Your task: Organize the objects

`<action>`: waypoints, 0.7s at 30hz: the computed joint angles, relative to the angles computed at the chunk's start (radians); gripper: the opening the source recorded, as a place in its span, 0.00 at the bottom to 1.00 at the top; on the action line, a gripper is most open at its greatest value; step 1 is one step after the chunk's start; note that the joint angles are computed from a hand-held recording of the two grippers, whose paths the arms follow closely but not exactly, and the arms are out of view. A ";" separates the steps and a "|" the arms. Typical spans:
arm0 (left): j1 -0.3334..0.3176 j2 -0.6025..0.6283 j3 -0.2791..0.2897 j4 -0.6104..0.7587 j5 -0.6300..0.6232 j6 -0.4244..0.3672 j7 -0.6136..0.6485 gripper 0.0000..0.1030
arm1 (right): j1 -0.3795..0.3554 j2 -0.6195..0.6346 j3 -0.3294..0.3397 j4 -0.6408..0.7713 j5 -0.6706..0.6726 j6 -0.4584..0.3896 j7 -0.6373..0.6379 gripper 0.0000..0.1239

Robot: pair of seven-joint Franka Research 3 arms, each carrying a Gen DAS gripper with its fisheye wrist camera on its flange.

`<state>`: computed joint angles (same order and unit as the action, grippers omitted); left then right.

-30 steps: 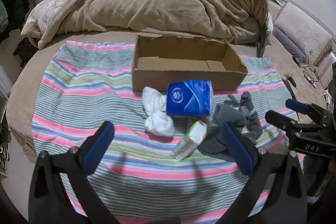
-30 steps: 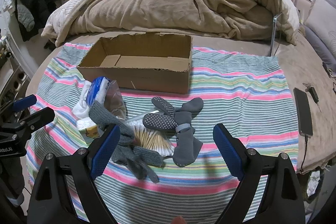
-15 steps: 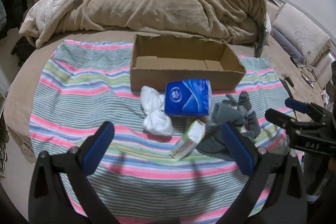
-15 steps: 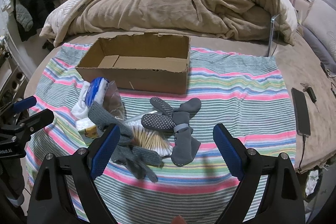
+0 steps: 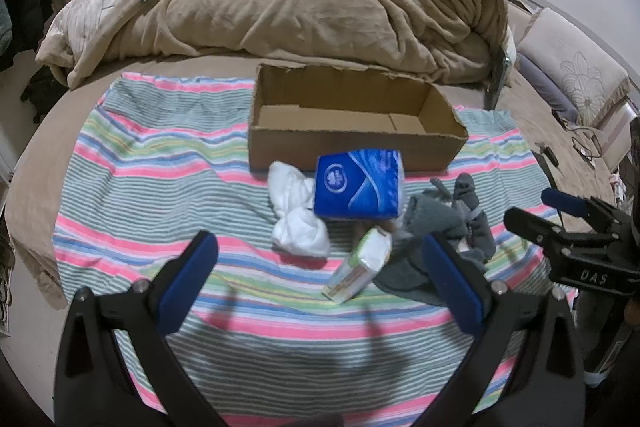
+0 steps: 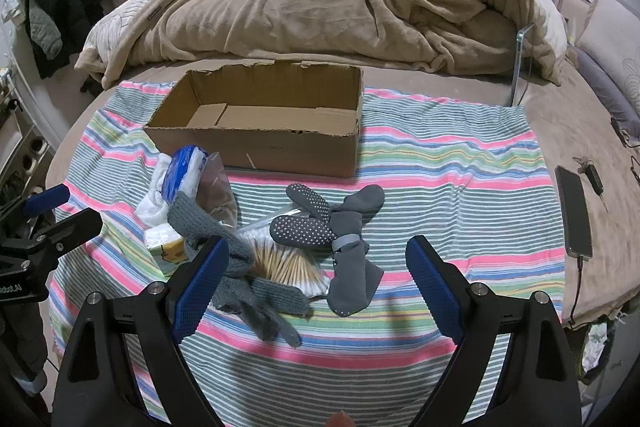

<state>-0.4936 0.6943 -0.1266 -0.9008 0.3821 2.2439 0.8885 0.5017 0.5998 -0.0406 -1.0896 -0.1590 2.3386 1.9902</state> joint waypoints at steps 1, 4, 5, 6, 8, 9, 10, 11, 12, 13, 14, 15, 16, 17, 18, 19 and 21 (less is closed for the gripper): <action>-0.001 0.001 0.000 0.001 0.000 -0.001 -0.001 0.99 | 0.000 0.000 0.000 0.001 0.000 -0.002 0.000 0.75; 0.000 -0.002 0.001 -0.003 0.000 0.001 -0.004 0.99 | -0.001 -0.001 0.001 -0.001 0.001 0.000 -0.003 0.75; 0.000 -0.005 0.001 -0.009 0.001 0.004 -0.006 0.99 | -0.001 -0.001 0.000 -0.001 0.001 0.001 -0.002 0.75; 0.001 -0.006 0.000 -0.010 0.001 0.005 -0.006 0.99 | -0.001 -0.001 0.000 -0.001 0.001 0.001 -0.002 0.75; 0.003 -0.012 -0.001 -0.019 0.001 0.010 -0.007 0.99 | -0.001 -0.001 0.000 -0.001 0.001 0.000 -0.003 0.75; 0.004 -0.012 -0.002 -0.020 0.000 0.010 -0.006 0.99 | 0.001 0.001 -0.001 0.003 -0.001 -0.002 0.000 0.75; 0.004 -0.013 -0.001 -0.021 0.001 0.010 -0.007 0.99 | 0.001 0.001 -0.001 0.003 0.000 -0.002 0.000 0.75; 0.004 -0.013 -0.001 -0.021 0.001 0.010 -0.007 0.99 | 0.001 0.000 0.000 0.002 0.000 -0.002 -0.001 0.75; 0.005 -0.013 -0.002 -0.022 0.001 0.010 -0.007 0.99 | 0.001 0.001 0.000 0.003 0.000 -0.003 0.000 0.75; 0.005 -0.013 -0.002 -0.022 0.000 0.010 -0.007 0.99 | 0.001 0.001 0.000 0.003 0.000 -0.003 0.000 0.75; 0.005 -0.013 -0.003 -0.022 0.001 0.009 -0.007 0.99 | 0.002 0.002 -0.001 0.005 0.000 -0.006 0.001 0.75; 0.005 -0.013 -0.002 -0.022 0.001 0.009 -0.007 0.99 | 0.002 0.002 -0.001 0.006 0.000 -0.007 0.002 0.75; 0.005 -0.013 -0.003 -0.022 0.001 0.008 -0.006 0.99 | 0.002 0.003 -0.001 0.007 -0.001 -0.008 0.003 0.75; 0.006 -0.012 -0.003 -0.021 0.000 0.007 -0.004 0.99 | 0.002 0.004 -0.001 0.008 0.000 -0.009 0.004 0.75; 0.006 -0.009 -0.003 -0.018 0.000 0.005 -0.003 0.99 | 0.004 0.006 -0.002 0.009 -0.001 -0.010 0.006 0.75; 0.007 -0.008 -0.003 -0.018 -0.001 0.004 -0.001 0.99 | 0.003 0.008 -0.002 0.013 -0.001 -0.012 0.007 0.75; 0.010 0.001 -0.006 -0.007 -0.008 -0.002 0.004 0.99 | 0.001 0.016 -0.002 0.023 0.001 -0.019 0.007 0.75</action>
<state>-0.4839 0.6958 -0.1322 -0.9082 0.3743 2.2418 0.8924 0.5031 0.6153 -0.0425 -1.0668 -0.1582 2.3195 1.9969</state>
